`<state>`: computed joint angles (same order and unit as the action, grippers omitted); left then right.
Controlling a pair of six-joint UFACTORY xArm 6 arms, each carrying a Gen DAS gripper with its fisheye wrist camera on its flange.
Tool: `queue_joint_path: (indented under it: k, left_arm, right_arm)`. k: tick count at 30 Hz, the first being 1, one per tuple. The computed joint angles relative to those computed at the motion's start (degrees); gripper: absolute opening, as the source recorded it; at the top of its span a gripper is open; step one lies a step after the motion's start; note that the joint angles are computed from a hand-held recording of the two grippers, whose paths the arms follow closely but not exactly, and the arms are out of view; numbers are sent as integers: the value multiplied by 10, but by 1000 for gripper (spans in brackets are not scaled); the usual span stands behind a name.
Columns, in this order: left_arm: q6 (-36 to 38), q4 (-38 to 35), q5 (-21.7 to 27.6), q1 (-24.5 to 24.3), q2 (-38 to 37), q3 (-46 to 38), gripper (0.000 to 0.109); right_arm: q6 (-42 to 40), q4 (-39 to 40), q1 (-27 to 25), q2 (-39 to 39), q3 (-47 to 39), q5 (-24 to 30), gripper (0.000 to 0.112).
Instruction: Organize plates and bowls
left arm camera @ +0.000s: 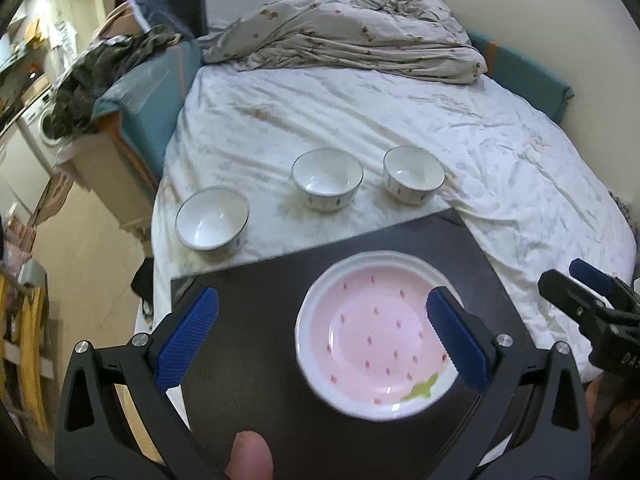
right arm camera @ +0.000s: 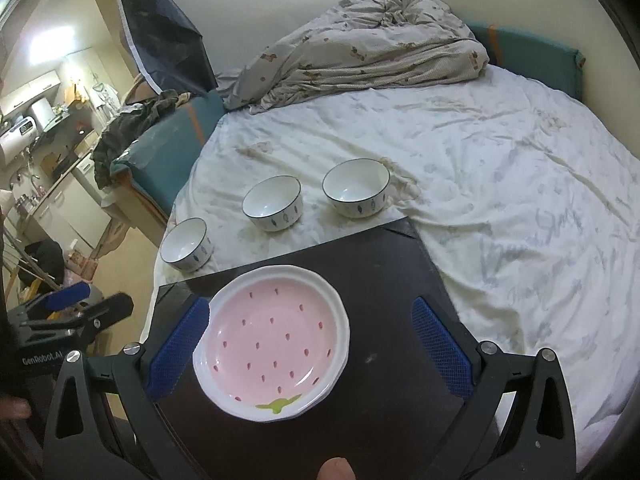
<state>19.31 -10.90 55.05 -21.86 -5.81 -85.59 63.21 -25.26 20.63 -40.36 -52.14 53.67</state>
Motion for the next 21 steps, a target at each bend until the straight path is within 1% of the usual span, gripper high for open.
queue_joint_path:
  k: [6, 8, 10, 11, 14, 17, 21]
  left_arm:
    - [-23, 2, 17, -21, 86, -91, 103]
    - [-29, 7, 22, -30, 113, -121, 103]
    - [-35, 15, 19, -37, 132, -141, 103]
    - [-39, 16, 18, -40, 143, -153, 103]
    - [-57, 25, 26, -47, 181, -196, 103]
    - [-75, 39, 36, -53, 217, -239, 103]
    - [-95, 47, 58, -58, 265, -296, 103]
  right_arm:
    - [-45, 43, -49, 30, -26, 1, 103]
    - [-57, 42, -61, 46, -38, 7, 103]
    - [-66, 28, -70, 72, -62, 30, 103]
    - [-72, 26, -75, 79, -67, 32, 103]
    - [-101, 34, -101, 108, -87, 31, 103]
    - [-121, 64, -133, 134, -101, 28, 103]
    - [-136, 62, -158, 167, -116, 32, 103]
